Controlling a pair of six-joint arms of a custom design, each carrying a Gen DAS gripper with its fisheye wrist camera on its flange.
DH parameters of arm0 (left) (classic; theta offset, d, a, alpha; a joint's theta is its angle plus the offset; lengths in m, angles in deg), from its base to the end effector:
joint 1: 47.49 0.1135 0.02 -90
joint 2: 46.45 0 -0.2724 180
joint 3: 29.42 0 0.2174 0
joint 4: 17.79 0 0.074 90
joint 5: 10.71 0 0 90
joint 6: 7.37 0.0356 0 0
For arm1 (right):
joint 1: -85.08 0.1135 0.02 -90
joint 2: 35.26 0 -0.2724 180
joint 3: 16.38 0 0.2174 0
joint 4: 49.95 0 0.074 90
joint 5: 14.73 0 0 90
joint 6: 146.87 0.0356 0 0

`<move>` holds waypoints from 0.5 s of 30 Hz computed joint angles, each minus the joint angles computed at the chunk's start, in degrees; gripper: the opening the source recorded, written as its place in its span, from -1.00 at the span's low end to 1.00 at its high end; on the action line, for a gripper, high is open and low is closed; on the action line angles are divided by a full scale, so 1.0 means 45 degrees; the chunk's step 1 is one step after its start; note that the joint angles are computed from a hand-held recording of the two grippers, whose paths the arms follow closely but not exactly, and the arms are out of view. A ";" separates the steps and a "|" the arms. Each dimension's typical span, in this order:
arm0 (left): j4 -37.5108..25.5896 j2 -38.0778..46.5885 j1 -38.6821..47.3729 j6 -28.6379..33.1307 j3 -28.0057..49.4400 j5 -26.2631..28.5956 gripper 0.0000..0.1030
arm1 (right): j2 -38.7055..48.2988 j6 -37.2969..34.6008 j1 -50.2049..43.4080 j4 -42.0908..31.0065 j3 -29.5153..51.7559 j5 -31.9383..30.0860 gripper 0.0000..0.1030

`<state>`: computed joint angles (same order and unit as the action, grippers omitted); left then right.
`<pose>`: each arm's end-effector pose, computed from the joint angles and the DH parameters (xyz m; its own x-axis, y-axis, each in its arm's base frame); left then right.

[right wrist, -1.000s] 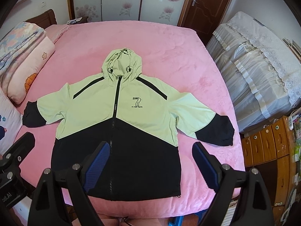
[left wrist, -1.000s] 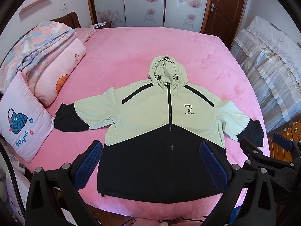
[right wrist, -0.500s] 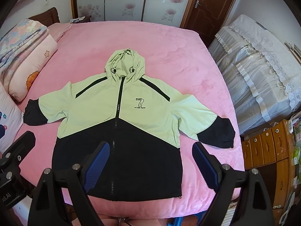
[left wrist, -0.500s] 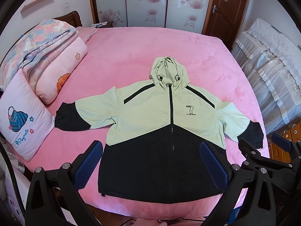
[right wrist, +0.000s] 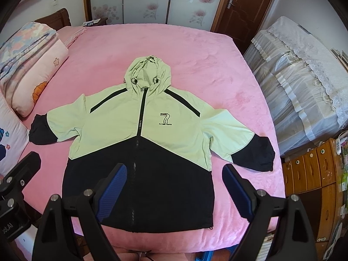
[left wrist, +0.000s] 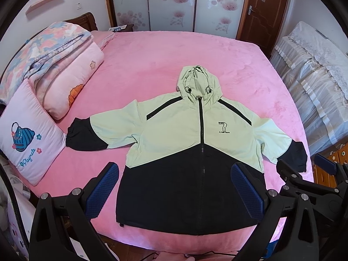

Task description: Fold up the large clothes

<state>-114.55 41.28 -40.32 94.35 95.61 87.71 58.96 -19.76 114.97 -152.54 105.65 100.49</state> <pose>0.2364 0.0245 0.4234 -0.8468 0.0960 -0.5232 0.1250 0.9920 -0.0203 0.2332 0.1165 0.3841 -0.8806 0.1234 -0.4574 0.2226 0.9601 -0.1695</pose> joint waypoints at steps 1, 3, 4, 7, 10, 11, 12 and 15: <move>-0.0017 0.0020 -0.0023 -0.0020 0.0047 -0.0028 0.98 | 0.0016 0.0018 -0.0005 0.0010 0.0024 -0.0003 0.75; -0.0032 0.0083 -0.0007 0.0013 0.0110 -0.0003 0.98 | -0.0073 0.0030 -0.0055 0.0083 -0.0113 -0.0034 0.75; -0.0043 0.0094 -0.0009 0.0042 0.0119 0.0019 0.98 | -0.0118 0.0022 -0.0115 0.0124 -0.0169 -0.0069 0.75; 0.0031 0.0131 -0.0030 0.0122 0.0144 0.0016 0.98 | -0.0173 0.0106 -0.0218 0.0206 -0.0274 -0.0144 0.75; 0.0154 0.0193 -0.0208 0.0125 0.0180 -0.0097 0.98 | -0.0250 0.0123 -0.0308 0.0230 -0.0352 -0.0171 0.75; 0.0181 0.0228 -0.0226 0.0124 0.0202 -0.0131 0.98 | -0.0242 0.0137 -0.0322 0.0222 -0.0341 -0.0157 0.75; 0.0193 0.0287 -0.0258 0.0102 0.0252 -0.0148 0.98 | -0.0239 0.0147 -0.0328 0.0223 -0.0339 -0.0148 0.75; 0.0186 0.0464 -0.0244 0.0063 0.0382 -0.0082 0.98 | -0.0164 0.0254 -0.0333 0.0155 -0.0269 -0.0083 0.75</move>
